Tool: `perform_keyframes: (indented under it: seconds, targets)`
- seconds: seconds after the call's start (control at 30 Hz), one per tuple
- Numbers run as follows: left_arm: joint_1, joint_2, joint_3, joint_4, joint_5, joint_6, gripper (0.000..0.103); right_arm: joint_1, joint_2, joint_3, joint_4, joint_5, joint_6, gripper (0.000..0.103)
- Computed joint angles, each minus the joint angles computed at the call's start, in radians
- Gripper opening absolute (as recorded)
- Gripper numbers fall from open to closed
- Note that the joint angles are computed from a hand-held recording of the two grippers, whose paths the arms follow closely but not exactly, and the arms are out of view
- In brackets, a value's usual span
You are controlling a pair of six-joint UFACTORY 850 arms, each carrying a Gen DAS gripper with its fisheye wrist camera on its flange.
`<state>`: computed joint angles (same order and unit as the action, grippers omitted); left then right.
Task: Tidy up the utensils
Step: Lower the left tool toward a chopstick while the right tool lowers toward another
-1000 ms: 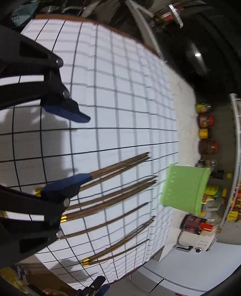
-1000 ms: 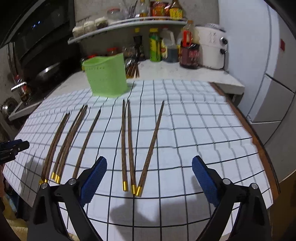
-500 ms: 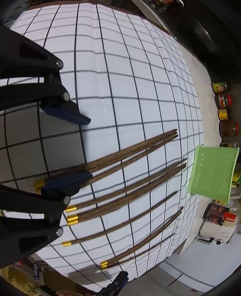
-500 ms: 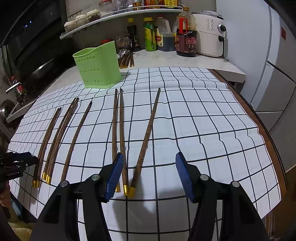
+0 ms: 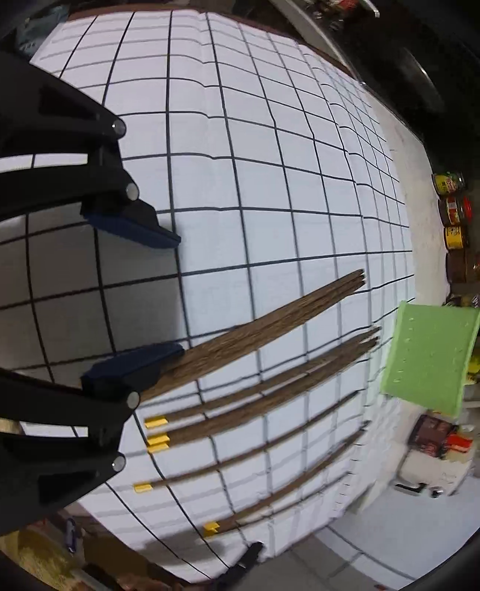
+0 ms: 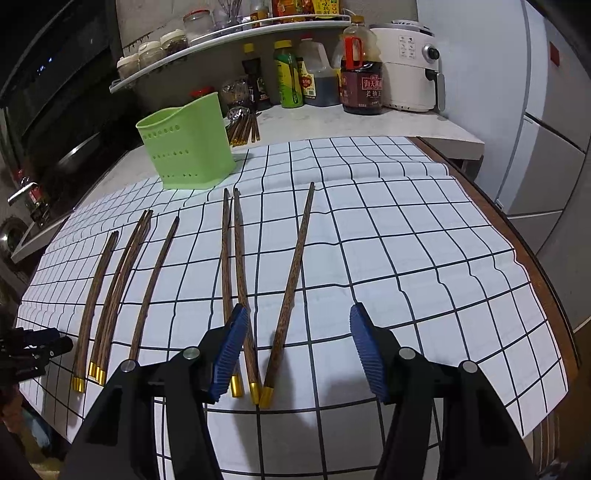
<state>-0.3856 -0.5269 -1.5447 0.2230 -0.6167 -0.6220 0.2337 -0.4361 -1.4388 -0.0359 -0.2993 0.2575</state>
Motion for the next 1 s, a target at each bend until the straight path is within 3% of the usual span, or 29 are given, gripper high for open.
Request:
perform_keyframes:
  seconds: [0.17,0.37,0.57,0.77,0.93,1.0]
  targets:
    - [0.014,-0.023,-0.027,-0.074,0.044,0.036,0.053,0.003,0.002,0.000,-0.043,-0.002,0.052,0.058]
    - [-0.014,-0.073,-0.095,0.005,-0.028,0.001,0.053,0.013,0.004,0.003,-0.190,-0.009,0.184,0.059]
    - [-0.034,-0.091,-0.133,0.127,-0.123,-0.061,0.053,0.013,0.005,0.007,-0.215,-0.001,0.198,0.058]
    - [-0.039,-0.088,-0.118,0.241,-0.175,-0.125,0.058,-0.006,-0.010,0.006,0.049,-0.016,-0.062,0.036]
    - [-0.023,-0.066,-0.083,0.187,-0.112,-0.093,0.058,0.010,-0.028,-0.005,0.070,-0.027,-0.118,0.031]
    - [-0.022,-0.062,-0.076,0.182,-0.096,-0.092,0.058,0.023,-0.040,-0.017,0.004,-0.042,-0.074,0.025]
